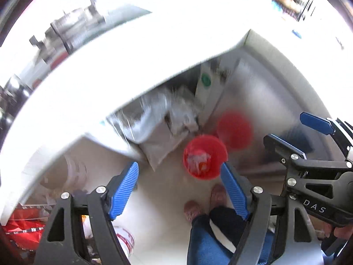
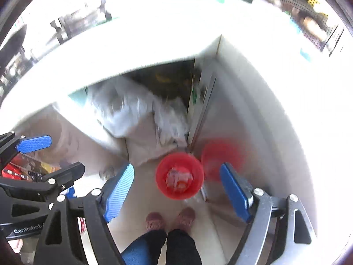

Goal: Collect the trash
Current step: 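Raise both tools back up over the counter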

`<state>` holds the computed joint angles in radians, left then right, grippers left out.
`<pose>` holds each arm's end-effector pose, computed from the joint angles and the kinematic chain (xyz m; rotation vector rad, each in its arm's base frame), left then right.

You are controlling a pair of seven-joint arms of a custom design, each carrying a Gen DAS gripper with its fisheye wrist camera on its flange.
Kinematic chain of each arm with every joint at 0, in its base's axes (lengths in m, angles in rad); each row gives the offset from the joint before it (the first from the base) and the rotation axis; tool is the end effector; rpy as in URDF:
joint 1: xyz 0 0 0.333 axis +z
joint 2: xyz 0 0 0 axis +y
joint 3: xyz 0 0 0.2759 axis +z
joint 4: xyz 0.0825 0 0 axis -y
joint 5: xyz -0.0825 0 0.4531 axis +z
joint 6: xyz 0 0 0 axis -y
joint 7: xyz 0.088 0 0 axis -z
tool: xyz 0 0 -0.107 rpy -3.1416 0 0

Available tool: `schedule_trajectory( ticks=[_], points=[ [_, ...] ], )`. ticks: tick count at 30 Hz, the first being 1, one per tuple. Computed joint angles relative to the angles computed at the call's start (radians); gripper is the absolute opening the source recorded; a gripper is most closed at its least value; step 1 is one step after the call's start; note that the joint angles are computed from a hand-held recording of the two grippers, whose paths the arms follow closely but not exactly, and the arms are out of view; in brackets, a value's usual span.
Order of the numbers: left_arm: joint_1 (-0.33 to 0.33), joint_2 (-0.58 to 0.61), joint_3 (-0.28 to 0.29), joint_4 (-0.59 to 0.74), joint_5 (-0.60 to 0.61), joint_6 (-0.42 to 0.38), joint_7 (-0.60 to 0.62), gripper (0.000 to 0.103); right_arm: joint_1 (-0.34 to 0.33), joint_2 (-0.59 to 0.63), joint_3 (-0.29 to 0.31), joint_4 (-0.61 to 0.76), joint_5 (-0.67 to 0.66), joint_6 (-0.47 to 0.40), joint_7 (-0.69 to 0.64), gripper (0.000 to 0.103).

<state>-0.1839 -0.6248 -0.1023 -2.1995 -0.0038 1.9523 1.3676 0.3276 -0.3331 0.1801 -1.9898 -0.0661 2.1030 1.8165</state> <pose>0.4593 -0.1435 0.6170 -1.9514 2.1022 -0.4220 0.4975 0.2849 0.6025 -2.2090 1.6525 -0.4042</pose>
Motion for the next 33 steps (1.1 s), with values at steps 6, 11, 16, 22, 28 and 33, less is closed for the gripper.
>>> schedule_trajectory(
  ticks=[6, 11, 16, 22, 28, 33],
  points=[
    [0.009, 0.018, 0.000, 0.107, 0.013, 0.023, 0.003, 0.076, -0.031, -0.026, 0.033, 0.087, -0.121, -0.011, 0.072, 0.083],
    [0.008, 0.065, -0.012, 0.215, 0.043, 0.049, 0.052, 0.076, -0.048, -0.027, 0.037, 0.158, -0.170, -0.037, 0.115, 0.084],
    [-0.003, 0.126, -0.016, 0.303, 0.033, 0.073, 0.100, 0.077, -0.072, -0.022, 0.042, 0.208, -0.230, -0.043, 0.147, 0.084],
    [-0.011, 0.238, -0.042, 0.440, 0.029, 0.088, 0.139, 0.082, -0.094, -0.006, 0.031, 0.258, -0.264, -0.071, 0.173, 0.084],
    [-0.021, 0.380, -0.077, 0.602, 0.050, 0.118, 0.192, 0.082, -0.121, 0.010, 0.015, 0.287, -0.294, -0.072, 0.223, 0.084],
    [-0.035, 0.576, -0.111, 0.823, 0.079, 0.077, 0.223, 0.083, -0.144, 0.054, -0.010, 0.336, -0.307, -0.086, 0.243, 0.084]
  ],
)
